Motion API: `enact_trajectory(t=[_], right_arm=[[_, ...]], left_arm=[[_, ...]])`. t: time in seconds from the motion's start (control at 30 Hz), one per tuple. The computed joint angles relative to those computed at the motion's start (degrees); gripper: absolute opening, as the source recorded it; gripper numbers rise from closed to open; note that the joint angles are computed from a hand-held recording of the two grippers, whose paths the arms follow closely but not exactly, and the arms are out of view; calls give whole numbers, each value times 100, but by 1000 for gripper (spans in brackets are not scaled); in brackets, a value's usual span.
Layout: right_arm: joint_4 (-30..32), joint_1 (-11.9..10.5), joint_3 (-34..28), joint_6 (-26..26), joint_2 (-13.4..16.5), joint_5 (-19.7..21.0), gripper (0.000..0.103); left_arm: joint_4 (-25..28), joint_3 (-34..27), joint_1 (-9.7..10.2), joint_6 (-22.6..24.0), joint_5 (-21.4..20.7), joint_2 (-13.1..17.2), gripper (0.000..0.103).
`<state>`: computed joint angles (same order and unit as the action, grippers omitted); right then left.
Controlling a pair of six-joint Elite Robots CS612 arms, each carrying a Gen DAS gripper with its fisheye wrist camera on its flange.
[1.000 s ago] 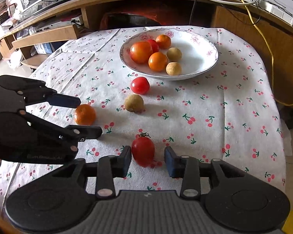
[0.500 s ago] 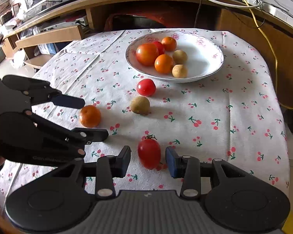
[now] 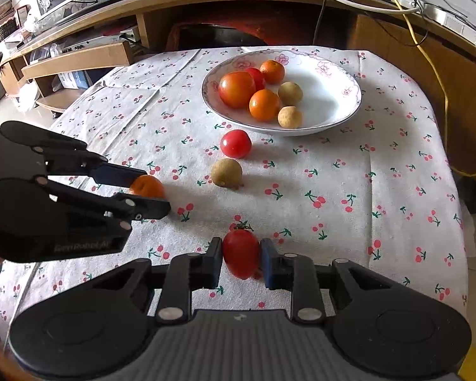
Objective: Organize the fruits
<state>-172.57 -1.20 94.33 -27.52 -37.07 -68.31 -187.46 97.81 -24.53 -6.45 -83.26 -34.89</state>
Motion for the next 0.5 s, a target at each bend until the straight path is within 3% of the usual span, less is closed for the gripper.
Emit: enact_trajectory(t=[0.37, 0.43, 0.5], right_arm=[[-24, -8, -5, 92, 4, -11, 26], [-20, -11, -9, 120, 5, 0, 26], [-14, -11, -13, 137, 7, 6, 26]], left_arm=[[21, 21, -4, -35, 67, -1, 49], [57, 18, -11, -60, 84, -10, 48], [34, 22, -6, -98, 46, -13, 41]])
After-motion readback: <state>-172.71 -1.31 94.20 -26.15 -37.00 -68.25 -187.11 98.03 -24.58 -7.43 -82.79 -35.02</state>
